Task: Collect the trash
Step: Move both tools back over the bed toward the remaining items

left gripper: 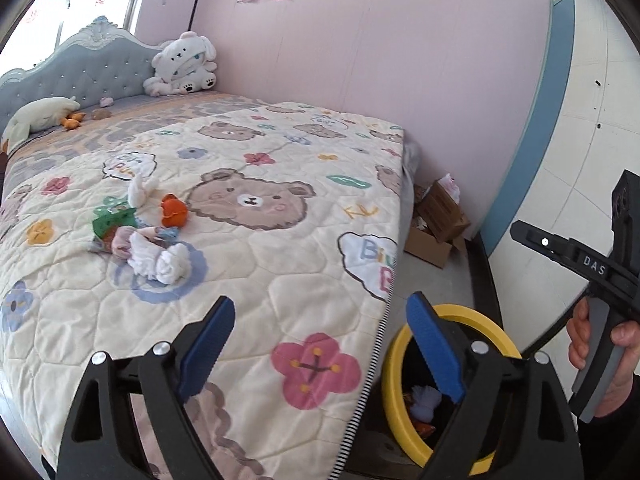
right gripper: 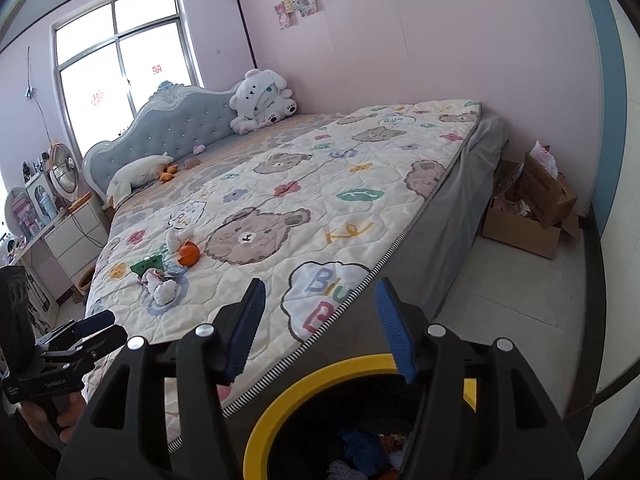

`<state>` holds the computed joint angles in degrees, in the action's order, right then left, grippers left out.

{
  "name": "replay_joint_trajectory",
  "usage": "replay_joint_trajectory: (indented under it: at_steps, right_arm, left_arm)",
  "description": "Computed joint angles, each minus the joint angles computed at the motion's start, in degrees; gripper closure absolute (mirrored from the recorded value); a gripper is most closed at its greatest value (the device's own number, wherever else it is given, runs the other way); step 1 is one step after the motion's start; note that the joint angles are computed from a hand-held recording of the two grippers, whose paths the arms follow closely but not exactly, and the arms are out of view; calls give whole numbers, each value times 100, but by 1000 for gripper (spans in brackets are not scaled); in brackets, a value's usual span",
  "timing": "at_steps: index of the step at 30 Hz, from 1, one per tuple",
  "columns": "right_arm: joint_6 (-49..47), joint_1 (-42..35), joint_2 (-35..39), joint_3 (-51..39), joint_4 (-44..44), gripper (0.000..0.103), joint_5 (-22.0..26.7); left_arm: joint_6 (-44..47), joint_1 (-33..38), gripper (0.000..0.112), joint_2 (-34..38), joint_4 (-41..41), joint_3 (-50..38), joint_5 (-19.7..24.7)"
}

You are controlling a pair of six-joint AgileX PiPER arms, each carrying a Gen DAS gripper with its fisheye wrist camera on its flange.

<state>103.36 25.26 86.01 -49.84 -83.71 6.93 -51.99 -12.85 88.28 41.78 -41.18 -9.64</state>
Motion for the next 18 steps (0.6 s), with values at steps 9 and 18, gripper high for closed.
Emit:
replay_joint_trajectory:
  at_steps: [9,18]
  right_arm:
    - [-3297,441,1224,-1452,3283,44,-86]
    - [-6666,785,2364,-3048,6556,42,221]
  left_arm:
    - [-1493,1288,21,220,1671,-324,-363]
    - [-2600,2065,20,557,2943,-875,-315]
